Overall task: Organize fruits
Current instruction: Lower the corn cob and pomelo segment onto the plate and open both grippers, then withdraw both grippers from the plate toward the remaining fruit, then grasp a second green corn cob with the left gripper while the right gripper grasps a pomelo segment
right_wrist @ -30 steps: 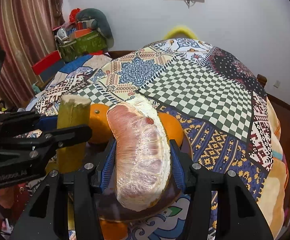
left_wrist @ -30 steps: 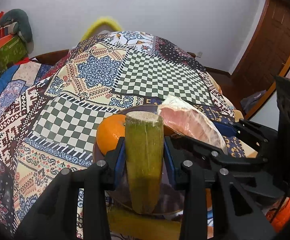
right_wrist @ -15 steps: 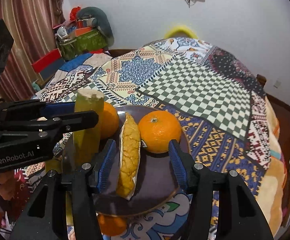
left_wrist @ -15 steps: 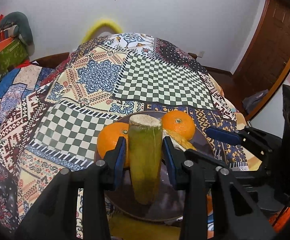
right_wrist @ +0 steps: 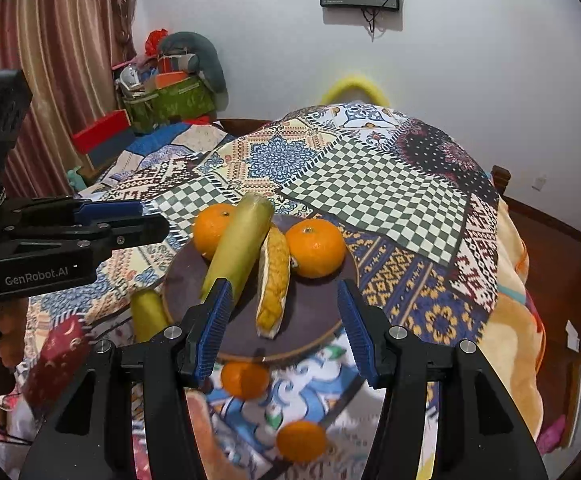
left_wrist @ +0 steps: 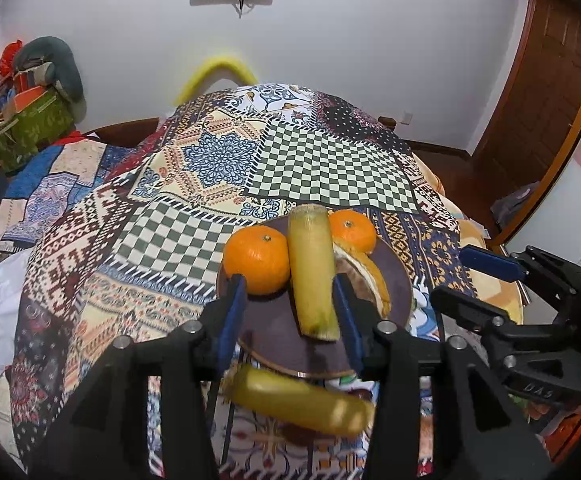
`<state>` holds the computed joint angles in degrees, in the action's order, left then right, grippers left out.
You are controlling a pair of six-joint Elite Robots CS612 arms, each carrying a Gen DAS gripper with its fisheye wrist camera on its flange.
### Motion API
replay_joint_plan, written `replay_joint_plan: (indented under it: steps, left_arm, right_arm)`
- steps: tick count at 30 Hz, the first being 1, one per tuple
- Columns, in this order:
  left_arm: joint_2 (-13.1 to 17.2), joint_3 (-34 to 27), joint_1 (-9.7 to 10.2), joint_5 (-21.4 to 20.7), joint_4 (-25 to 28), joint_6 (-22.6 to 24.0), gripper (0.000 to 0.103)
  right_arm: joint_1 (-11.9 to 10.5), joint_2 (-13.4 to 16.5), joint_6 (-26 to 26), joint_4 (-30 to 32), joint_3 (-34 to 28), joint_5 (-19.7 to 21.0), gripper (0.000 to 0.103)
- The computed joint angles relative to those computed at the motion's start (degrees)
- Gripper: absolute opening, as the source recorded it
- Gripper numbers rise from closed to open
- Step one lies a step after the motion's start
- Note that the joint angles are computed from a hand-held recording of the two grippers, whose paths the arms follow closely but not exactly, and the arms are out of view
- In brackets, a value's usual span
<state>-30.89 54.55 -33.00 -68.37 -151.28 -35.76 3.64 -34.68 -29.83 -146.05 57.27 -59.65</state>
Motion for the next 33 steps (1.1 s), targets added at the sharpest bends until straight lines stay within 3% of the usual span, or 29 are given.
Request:
replay_joint_plan:
  steps: [10,19,26,29,33]
  left_arm:
    - [-2.6,5.3,-2.08,1.2,-0.5,-1.7,0.069]
    - [-1.4,4.6,-2.68,-3.0,4.6,-4.3,0.070]
    - [0.2,3.1,-3.06,-2.2,8.1,-5.1,0.070]
    - [0.2,3.8,-2.95,-2.3,6.4,-4.9,0.068]
    - [-0.3,5.5,-3.00,-3.1,2.8,-4.1,0.055]
  right_arm:
    - [-1.0,-3.7,-0.2,-3.1,7.2,-0.8,0.055]
    - [-1.8,-5.5,-1.1,-2.3,11.7,-1.5,0.059]
    - [-2.1,-6.2,-1.6,0.4,13.6,-1.3,0.059]
    - [-2.1,-6.4,-2.2,1.5,13.9,-1.3,0.059]
    - [-1.9,-6.4,-3.1,3.0,14.0,-0.6,0.062]
